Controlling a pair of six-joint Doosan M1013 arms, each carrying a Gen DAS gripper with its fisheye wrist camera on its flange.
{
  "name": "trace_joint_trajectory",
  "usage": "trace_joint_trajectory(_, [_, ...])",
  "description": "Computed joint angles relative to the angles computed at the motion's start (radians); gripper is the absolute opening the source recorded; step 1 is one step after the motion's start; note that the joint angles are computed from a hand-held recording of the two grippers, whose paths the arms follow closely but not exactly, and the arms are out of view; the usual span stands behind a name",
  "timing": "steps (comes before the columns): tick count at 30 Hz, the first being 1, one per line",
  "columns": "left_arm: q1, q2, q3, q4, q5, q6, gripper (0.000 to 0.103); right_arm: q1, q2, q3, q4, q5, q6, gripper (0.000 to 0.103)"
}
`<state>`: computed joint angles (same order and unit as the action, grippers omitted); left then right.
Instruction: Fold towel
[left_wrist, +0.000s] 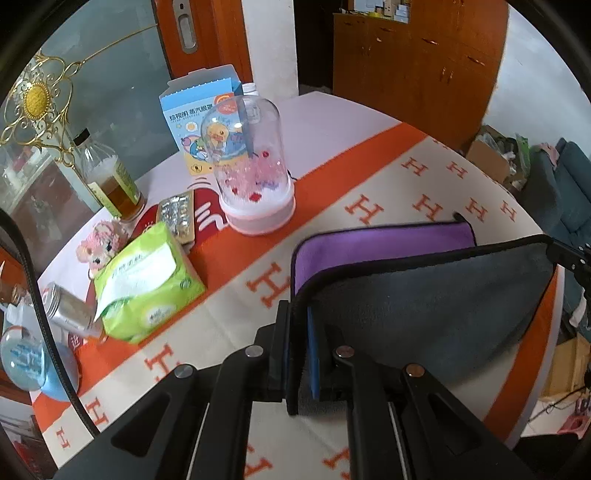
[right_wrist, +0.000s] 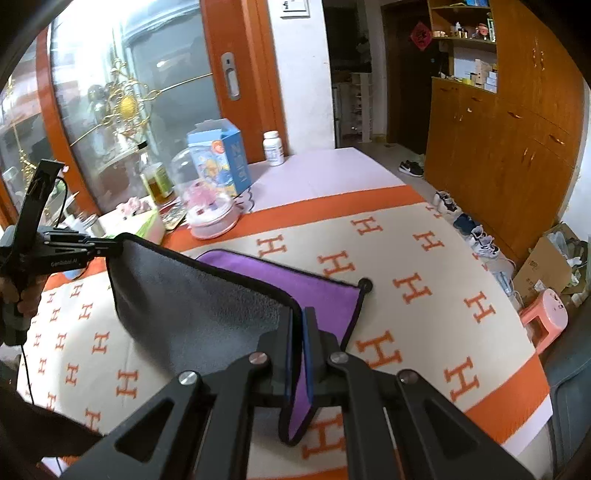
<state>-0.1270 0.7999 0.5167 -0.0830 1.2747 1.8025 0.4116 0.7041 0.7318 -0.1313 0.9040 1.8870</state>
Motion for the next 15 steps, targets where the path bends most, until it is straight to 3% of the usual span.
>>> trace_joint_trajectory(15, [-0.017,0.133,-0.148,0.052,-0.026,-0.098,0.006,0.006,0.110,-0.102,-0.200,-0.019,0.059,0.005])
